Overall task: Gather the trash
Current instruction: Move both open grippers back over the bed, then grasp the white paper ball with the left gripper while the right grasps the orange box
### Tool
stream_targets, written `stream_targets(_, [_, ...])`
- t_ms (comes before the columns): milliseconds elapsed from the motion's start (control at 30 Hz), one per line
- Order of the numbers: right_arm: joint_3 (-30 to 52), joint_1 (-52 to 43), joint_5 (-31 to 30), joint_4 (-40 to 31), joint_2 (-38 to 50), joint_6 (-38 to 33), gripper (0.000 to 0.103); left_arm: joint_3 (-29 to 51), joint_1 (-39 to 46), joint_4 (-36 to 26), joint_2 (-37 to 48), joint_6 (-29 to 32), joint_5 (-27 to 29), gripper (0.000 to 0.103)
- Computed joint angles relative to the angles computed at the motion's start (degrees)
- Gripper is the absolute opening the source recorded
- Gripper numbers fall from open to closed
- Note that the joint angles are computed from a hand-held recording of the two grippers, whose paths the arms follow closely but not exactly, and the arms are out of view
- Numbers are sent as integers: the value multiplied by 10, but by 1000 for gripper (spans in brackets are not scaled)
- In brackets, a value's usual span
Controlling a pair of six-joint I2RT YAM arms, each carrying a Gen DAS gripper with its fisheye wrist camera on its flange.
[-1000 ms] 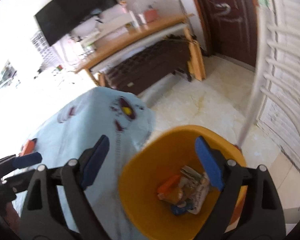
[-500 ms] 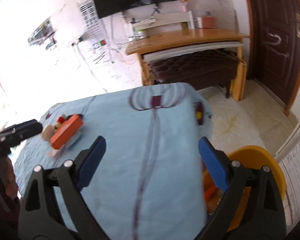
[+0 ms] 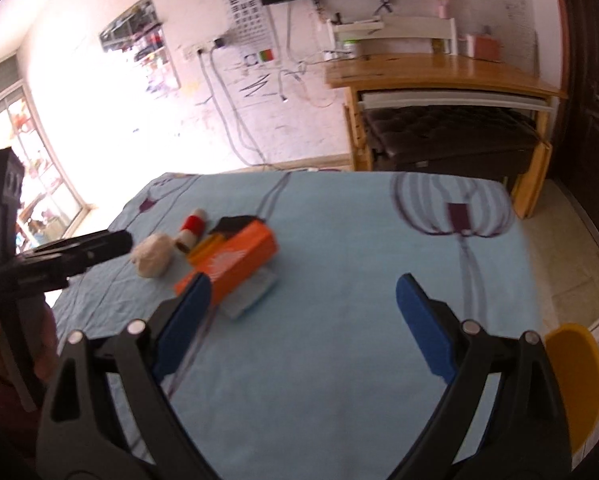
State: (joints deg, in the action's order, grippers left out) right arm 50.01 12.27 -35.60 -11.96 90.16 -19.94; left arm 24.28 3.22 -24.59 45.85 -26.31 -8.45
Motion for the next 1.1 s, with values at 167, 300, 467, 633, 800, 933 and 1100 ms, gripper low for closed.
stream_targets(167, [-13, 65, 38, 11, -6, 19, 90, -15, 64, 34, 28, 38, 37, 83])
stream_targets(300, [-16, 106, 61, 19, -4, 36, 90, -14, 84, 66, 72, 53, 52, 83])
stream_targets(467, [-20, 148, 97, 23, 0, 43, 90, -17, 88, 115, 131, 56, 48, 83])
stream_targets(633, [-13, 184, 150, 36, 17, 53, 90, -17, 70, 142, 173, 52, 22, 64])
stream_targets(800, [-8, 225, 222, 58, 38, 55, 89, -32, 64, 149, 163, 46, 21, 54])
stream_targets(933, [-7, 228, 241, 66, 46, 56, 77, -47, 86, 141, 131, 40, 29, 54])
stream_targets(1100, [6, 195, 206, 51, 61, 60, 39, -56, 84, 127, 106, 40, 23, 54])
